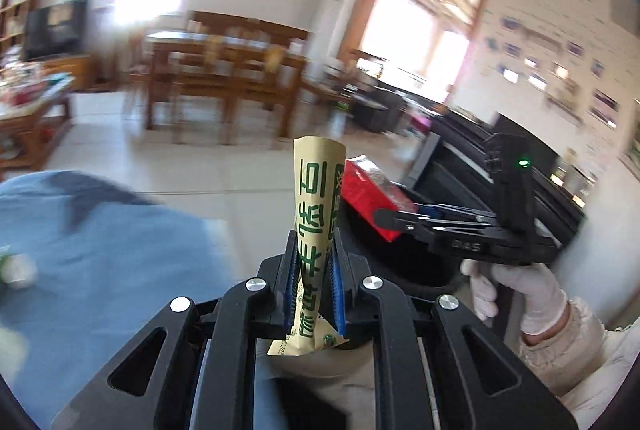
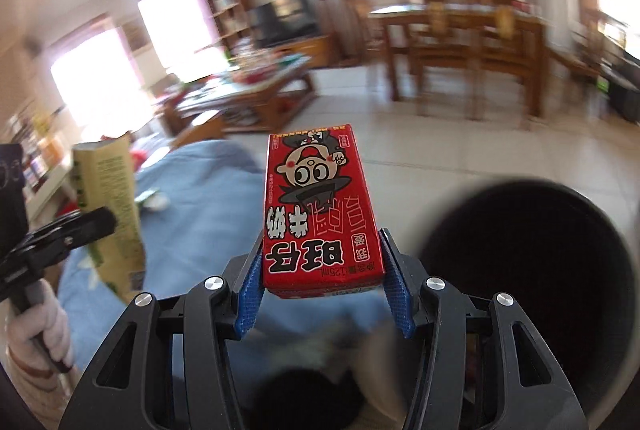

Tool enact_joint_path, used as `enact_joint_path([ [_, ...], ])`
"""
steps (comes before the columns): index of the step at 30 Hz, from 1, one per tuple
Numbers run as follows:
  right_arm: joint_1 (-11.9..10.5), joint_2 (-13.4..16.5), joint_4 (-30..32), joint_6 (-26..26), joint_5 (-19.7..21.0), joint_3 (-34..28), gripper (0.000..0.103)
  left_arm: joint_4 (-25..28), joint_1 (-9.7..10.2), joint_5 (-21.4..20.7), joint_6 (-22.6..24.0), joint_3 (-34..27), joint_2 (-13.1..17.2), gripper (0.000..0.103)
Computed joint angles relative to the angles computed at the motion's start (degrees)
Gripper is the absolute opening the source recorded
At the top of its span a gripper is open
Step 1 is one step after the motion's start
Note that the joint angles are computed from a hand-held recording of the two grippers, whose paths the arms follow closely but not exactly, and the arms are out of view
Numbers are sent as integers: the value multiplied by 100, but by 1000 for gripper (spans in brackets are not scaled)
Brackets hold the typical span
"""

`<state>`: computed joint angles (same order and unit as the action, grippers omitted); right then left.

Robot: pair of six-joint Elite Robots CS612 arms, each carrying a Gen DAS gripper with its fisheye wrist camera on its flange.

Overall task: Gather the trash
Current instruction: 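Carry the snack stick and red box to the bin and release both, then grasp the orange with the left tool while the right tool grasps the green Doublemint gum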

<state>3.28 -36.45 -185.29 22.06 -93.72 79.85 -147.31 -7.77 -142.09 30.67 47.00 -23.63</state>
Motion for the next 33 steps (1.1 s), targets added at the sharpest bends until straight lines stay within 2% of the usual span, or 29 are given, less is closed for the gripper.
enact_joint_path([
  [3, -211, -241, -358, 314, -244, 763, 52, 390, -220, -165, 410, 119, -50, 15],
  [5, -314, -295, -527, 458, -294, 1067, 52, 622, -386, -196, 656, 170, -53, 15],
  [10, -504, -315, -748, 733, -253, 1492, 53, 1024, -636, -181, 1019, 162, 9, 15],
  [12, -555, -331, -778, 836, -222, 1616, 54, 1098, -708, -37, 1137, 252, -37, 17],
  [14, -582, -344, -892, 932, -271, 1724, 76, 1016, -748, 139, 1144, 286, -39, 18],
  [15, -574, -341, -952, 949, -327, 1746, 80, 1072, -746, 199, 1165, 240, -19, 19],
  [16, -561, -347, -1020, 930, -409, 1785, 84, 1059, -736, 240, 1160, 279, -39, 24],
  [17, -541, -350, -1043, 868, -516, 1802, 84, 1016, -715, 265, 1140, 302, -47, 38],
  [18, -520, -346, -1052, 797, -612, 1796, 84, 854, -705, 306, 1053, 331, -47, 46],
  [19, -492, -322, -1027, 755, -659, 1729, 84, 627, -685, 318, 958, 392, -60, 61],
  [20, -441, -324, -1007, 756, -687, 1698, 84, 359, -687, 339, 841, 531, -109, 70],
  [21, -429, -326, -1031, 735, -655, 1698, 84, 11, -653, 378, 688, 633, -141, 72],
  [25, -291, -290, -820, 575, -616, 1400, 84, -819, -506, 594, 299, 801, -213, 90],
  [29, -91, -155, -559, 253, -572, 821, 89, -1568, -301, 774, -285, 816, -196, 98],
  [33, 88, 87, -211, -52, -290, 65, 91, -2119, -75, 1156, -817, 740, -164, 98],
])
